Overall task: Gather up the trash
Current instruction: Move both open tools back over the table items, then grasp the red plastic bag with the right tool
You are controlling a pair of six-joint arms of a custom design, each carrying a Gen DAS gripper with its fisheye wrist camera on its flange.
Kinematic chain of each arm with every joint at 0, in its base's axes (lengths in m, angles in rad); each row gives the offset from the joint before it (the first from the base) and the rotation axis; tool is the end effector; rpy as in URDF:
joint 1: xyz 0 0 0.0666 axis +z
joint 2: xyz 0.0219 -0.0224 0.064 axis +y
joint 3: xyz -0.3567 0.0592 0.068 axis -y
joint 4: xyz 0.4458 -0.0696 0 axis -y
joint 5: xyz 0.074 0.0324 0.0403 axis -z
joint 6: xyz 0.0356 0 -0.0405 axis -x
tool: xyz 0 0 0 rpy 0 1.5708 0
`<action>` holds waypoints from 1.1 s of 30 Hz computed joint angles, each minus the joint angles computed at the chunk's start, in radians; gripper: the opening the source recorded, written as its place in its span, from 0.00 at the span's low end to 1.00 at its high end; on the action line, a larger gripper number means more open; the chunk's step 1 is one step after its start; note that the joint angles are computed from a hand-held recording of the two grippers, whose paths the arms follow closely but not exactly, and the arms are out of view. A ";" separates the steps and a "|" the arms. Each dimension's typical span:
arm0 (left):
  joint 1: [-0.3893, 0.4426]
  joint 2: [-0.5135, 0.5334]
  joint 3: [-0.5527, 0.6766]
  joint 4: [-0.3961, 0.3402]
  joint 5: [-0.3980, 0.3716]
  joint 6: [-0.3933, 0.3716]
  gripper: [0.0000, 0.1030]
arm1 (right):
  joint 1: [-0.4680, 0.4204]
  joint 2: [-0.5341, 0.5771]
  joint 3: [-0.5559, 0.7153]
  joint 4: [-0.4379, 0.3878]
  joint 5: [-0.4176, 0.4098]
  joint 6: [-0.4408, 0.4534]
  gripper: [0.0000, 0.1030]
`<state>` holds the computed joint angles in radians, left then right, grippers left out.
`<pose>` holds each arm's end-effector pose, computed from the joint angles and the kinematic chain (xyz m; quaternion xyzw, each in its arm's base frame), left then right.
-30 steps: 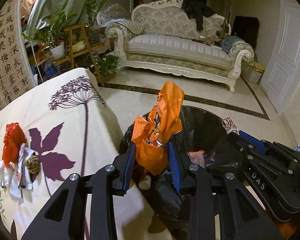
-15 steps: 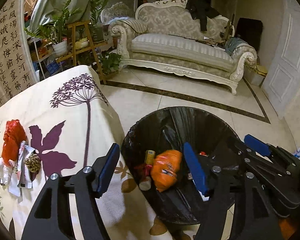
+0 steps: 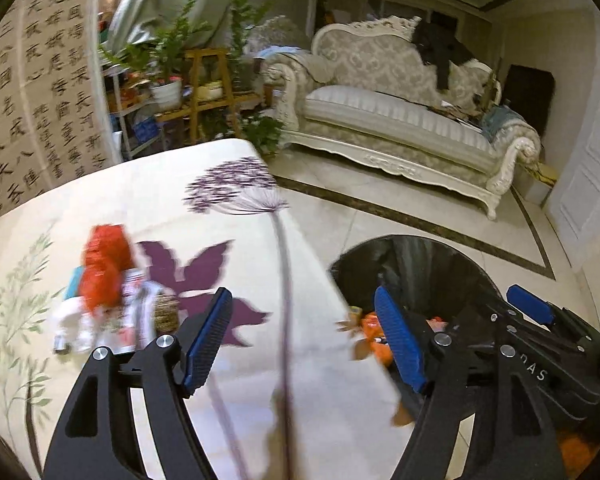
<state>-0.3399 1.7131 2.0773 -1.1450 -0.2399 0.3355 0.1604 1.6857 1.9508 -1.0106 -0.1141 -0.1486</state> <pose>0.5998 -0.2036 0.5563 -0.0440 0.9165 -0.0224 0.3971 0.6320 0.1059 0.5196 -0.0283 0.9144 0.1132 0.3876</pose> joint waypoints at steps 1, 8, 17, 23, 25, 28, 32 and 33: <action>0.009 -0.019 -0.022 0.004 -0.006 0.006 0.70 | 0.009 0.000 0.003 0.002 0.003 0.003 0.63; 0.072 -0.140 -0.154 0.016 -0.056 0.047 0.71 | 0.074 0.023 0.051 -0.019 -0.037 0.026 0.68; 0.166 -0.250 -0.283 0.002 -0.141 0.095 0.73 | 0.169 0.078 0.155 -0.059 -0.030 0.092 0.69; 0.229 -0.306 -0.349 -0.002 -0.159 0.121 0.74 | 0.230 0.145 0.276 -0.091 -0.047 0.110 0.69; 0.255 -0.323 -0.370 0.001 -0.156 0.120 0.74 | 0.256 0.185 0.344 -0.114 -0.051 0.129 0.68; 0.284 -0.342 -0.393 -0.004 -0.156 0.128 0.74 | 0.288 0.253 0.453 -0.156 -0.052 0.151 0.67; 0.318 -0.355 -0.412 -0.009 -0.153 0.133 0.74 | 0.323 0.377 0.644 -0.255 -0.044 0.180 0.63; 0.327 -0.359 -0.417 -0.011 -0.152 0.135 0.74 | 0.329 0.406 0.688 -0.282 -0.040 0.185 0.63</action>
